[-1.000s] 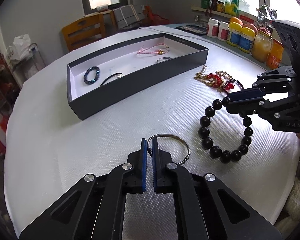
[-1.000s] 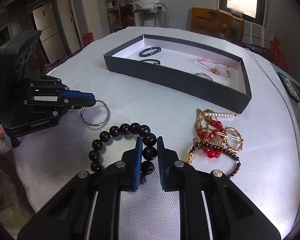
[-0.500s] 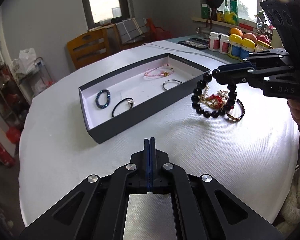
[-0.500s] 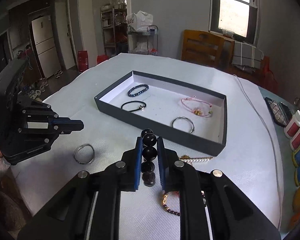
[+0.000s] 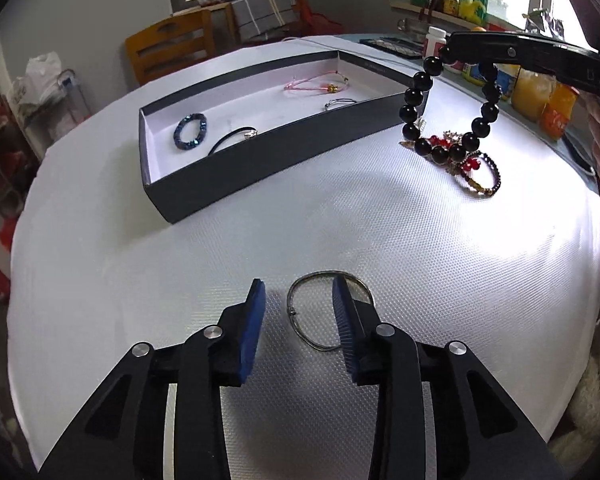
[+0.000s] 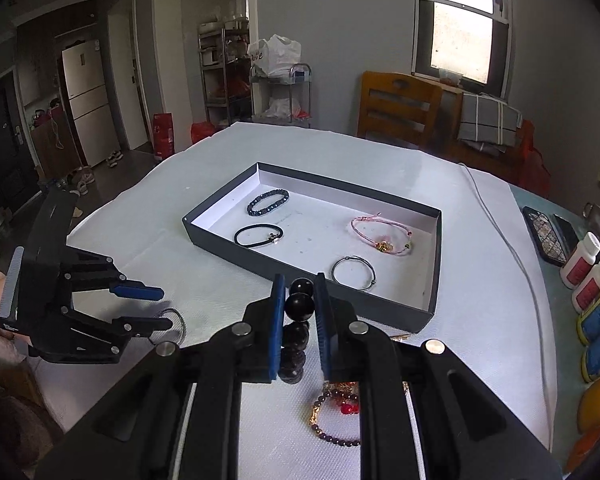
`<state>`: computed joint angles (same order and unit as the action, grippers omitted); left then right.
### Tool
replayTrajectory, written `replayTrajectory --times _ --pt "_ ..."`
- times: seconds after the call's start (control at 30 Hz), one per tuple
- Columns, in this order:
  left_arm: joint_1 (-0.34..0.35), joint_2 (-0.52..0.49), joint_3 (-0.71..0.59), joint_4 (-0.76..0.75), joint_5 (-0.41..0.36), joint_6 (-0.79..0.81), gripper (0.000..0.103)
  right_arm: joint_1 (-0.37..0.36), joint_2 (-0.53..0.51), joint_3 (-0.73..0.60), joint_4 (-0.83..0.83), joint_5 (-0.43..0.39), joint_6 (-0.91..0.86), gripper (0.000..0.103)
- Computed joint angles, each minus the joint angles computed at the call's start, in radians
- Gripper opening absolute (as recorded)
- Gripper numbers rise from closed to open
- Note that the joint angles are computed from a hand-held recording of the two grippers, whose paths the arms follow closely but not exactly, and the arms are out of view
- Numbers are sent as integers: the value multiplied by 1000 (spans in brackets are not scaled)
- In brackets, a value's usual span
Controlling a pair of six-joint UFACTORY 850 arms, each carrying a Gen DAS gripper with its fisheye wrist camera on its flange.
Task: Organize jewelry
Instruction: 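Lift the silver bangle and black bead bracelet and carry both toward the box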
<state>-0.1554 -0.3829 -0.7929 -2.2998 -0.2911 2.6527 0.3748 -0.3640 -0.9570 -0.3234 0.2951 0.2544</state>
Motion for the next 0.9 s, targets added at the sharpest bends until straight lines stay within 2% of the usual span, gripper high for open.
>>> replayTrajectory --times 0.03,0.1,0.2,0.3,0.37,0.4,0.43,0.67,0.9 --pt "7 2 4 48 -13 -55 41 0 0 0 -3 1 3 14" --pt "10 7 11 94 -29 -103 54 -1 4 4 -20 4 22 14" --pt "3 10 16 146 -39 -137 63 -2 2 2 -42 5 41 14" --pt "-17 -2 12 71 -3 -59 62 -2 5 6 -63 7 60 14" --pt "-22 -1 18 14 -6 6 61 1 6 7 -64 7 61 14" --pt "-21 0 18 15 -9 8 53 2 7 7 -65 7 61 14" --pt "-20 0 19 11 -12 14 50 2 8 8 -65 6 60 14" --pt "-19 3 21 4 -15 32 50 0 16 4 -45 5 39 14" --pt "-19 62 0 34 -38 33 50 -11 14 -32 -27 6 3 14"
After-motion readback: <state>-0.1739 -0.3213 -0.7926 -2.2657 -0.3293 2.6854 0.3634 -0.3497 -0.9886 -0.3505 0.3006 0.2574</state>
